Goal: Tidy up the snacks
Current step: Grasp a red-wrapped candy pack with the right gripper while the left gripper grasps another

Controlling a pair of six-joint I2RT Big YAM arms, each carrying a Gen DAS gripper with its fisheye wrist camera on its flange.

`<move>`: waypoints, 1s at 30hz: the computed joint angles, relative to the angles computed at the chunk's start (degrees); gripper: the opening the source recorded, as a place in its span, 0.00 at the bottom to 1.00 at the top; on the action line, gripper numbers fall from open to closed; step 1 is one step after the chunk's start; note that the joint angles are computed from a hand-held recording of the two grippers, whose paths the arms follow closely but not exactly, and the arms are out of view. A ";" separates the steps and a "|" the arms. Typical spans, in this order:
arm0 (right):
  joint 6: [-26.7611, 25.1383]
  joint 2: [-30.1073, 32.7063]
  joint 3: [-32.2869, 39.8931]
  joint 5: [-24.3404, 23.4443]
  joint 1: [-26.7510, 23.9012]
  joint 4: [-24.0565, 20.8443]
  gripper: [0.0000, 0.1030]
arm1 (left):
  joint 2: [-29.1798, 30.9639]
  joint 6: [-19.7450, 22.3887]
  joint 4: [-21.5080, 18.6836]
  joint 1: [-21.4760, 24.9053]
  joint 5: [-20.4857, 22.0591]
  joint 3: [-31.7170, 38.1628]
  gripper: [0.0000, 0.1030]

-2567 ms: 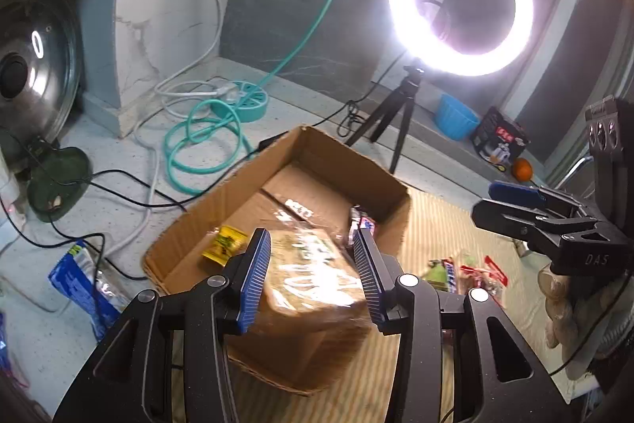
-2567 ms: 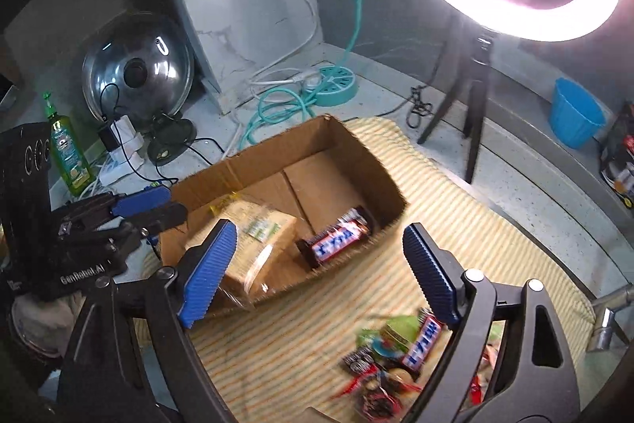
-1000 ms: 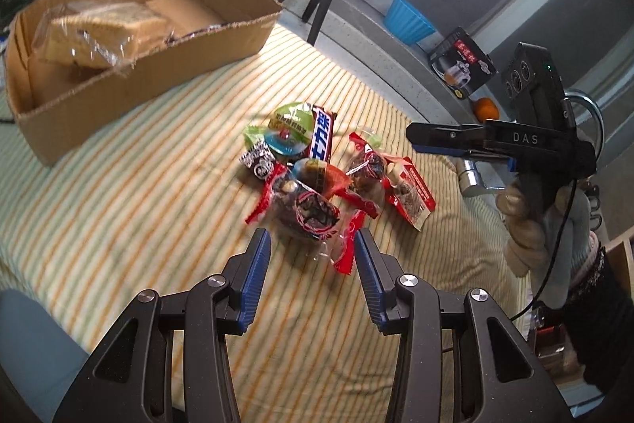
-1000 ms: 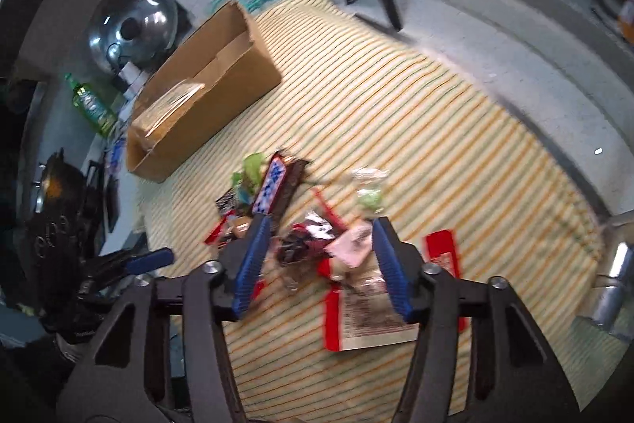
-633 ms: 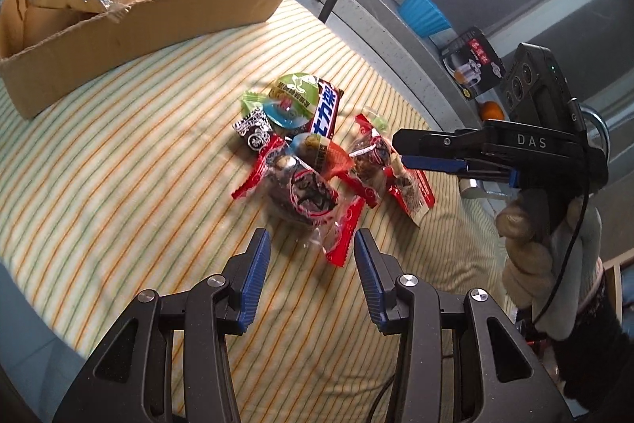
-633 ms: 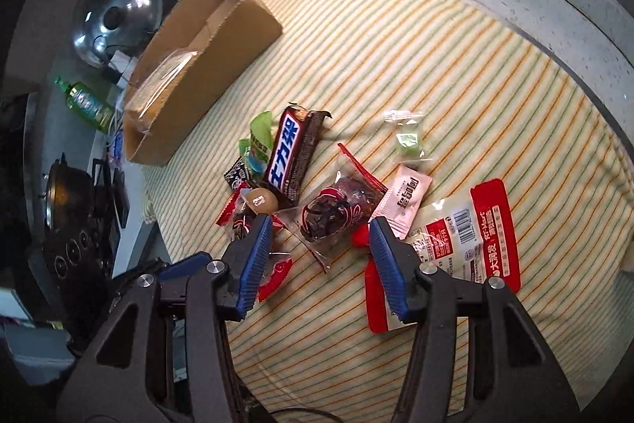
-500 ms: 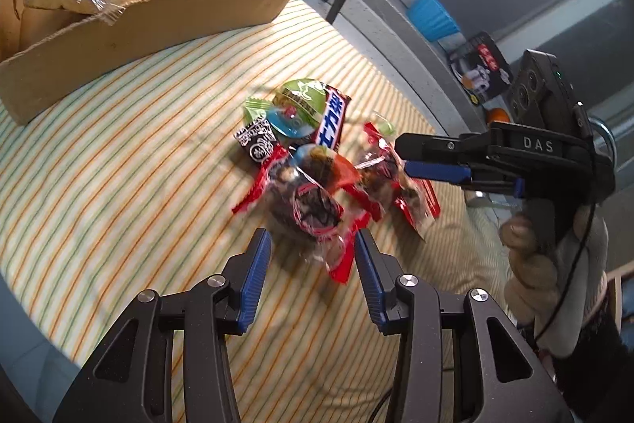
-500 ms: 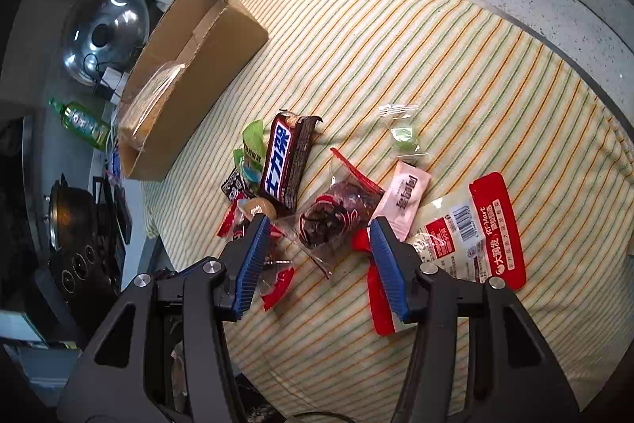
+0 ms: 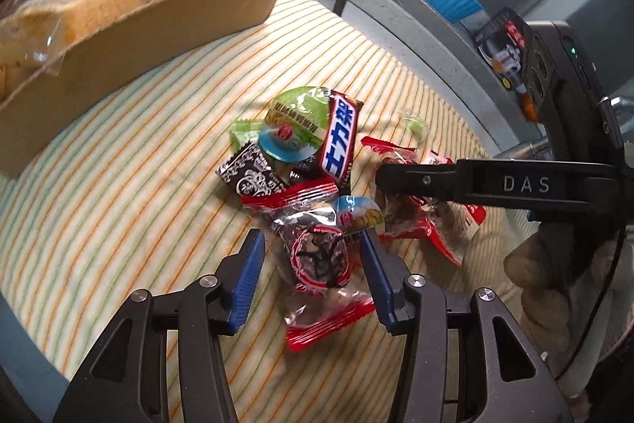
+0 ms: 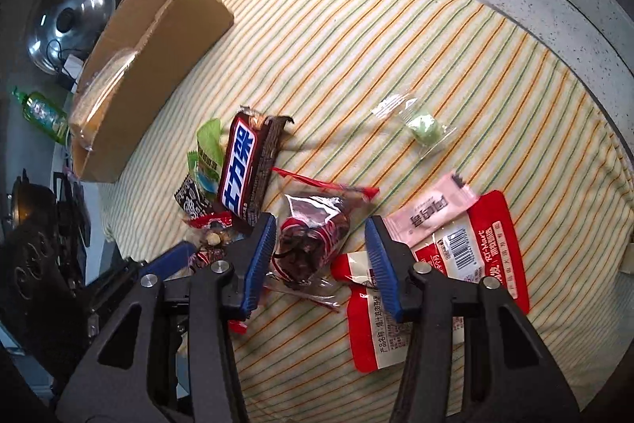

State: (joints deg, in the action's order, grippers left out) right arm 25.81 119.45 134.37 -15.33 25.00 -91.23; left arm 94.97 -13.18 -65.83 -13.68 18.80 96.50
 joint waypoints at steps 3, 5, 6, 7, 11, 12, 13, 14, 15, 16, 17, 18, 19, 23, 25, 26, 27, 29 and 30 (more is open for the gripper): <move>-2.25 -0.28 0.01 0.97 0.36 -0.53 0.44 | -0.20 2.31 0.17 -0.46 -2.51 -0.19 0.47; -3.49 -0.73 -0.66 1.36 0.42 -0.75 0.43 | -0.44 3.47 0.13 -0.33 -2.88 -0.74 0.47; -3.99 -0.83 -0.72 1.75 0.46 -1.01 0.43 | -0.58 3.92 0.27 -0.17 -2.95 -1.07 0.47; -4.38 -1.16 -1.14 2.18 0.48 -1.05 0.43 | -0.66 4.12 0.15 -0.06 -3.02 -1.25 0.47; -4.92 -1.90 -2.12 1.67 0.58 -0.87 0.43 | 0.17 4.55 -0.95 -0.52 -3.45 -0.29 0.47; -4.99 -1.99 -2.25 2.03 0.70 -0.74 0.43 | 0.54 4.77 -1.19 -0.82 -3.61 0.09 0.46; -5.30 -2.24 -2.61 2.49 0.99 -0.52 0.43 | 0.78 5.23 -1.09 -1.08 -3.88 0.23 0.44; -5.75 -2.63 -3.26 2.88 1.26 -0.23 0.43 | 0.56 5.61 -0.84 -1.02 -4.02 -0.12 0.43; -6.17 -2.96 -3.79 3.55 1.66 -0.05 0.43 | 0.50 5.65 -0.53 -0.98 -3.99 -0.26 0.42; -6.41 -3.45 -4.57 4.03 1.96 0.45 0.43 | 0.32 5.43 -0.17 -0.82 -3.53 -0.45 0.37; -6.56 -3.92 -5.36 4.15 2.13 0.99 0.43 | 0.20 5.29 0.19 -0.54 -2.99 -0.57 0.36; -6.71 -4.37 -6.07 4.31 2.25 1.51 0.42 | -0.14 5.13 0.68 -0.41 -2.87 -0.96 0.32; -6.63 -5.01 -7.00 4.27 2.32 2.28 0.38 | -0.58 5.24 1.18 -0.18 -2.84 -1.40 0.32; -5.36 -8.51 -11.97 2.85 1.88 6.22 0.34 | -1.89 5.47 2.08 0.64 -2.79 -2.48 0.31; -4.38 -10.09 -13.57 1.82 1.67 8.05 0.34 | -2.72 5.31 2.71 1.30 -2.48 -2.99 0.31; -4.09 -10.91 -14.25 1.43 1.61 9.07 0.33 | -3.04 5.28 3.00 1.71 -2.20 -3.07 0.31; -3.95 -11.45 -14.60 1.74 1.61 9.73 0.33 | -3.54 5.34 3.38 2.21 -1.76 -3.24 0.31; -3.78 -12.72 -15.65 2.39 1.54 10.74 0.33 | -4.34 6.16 3.48 3.17 -0.59 -3.25 0.31; -2.95 -13.13 -15.66 2.52 1.55 11.35 0.33 | -4.44 7.09 3.34 3.58 0.00 -2.79 0.31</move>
State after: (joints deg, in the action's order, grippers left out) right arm 22.86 106.32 118.71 -12.81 26.55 -79.89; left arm 90.53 -6.08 -62.49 -10.10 18.80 93.71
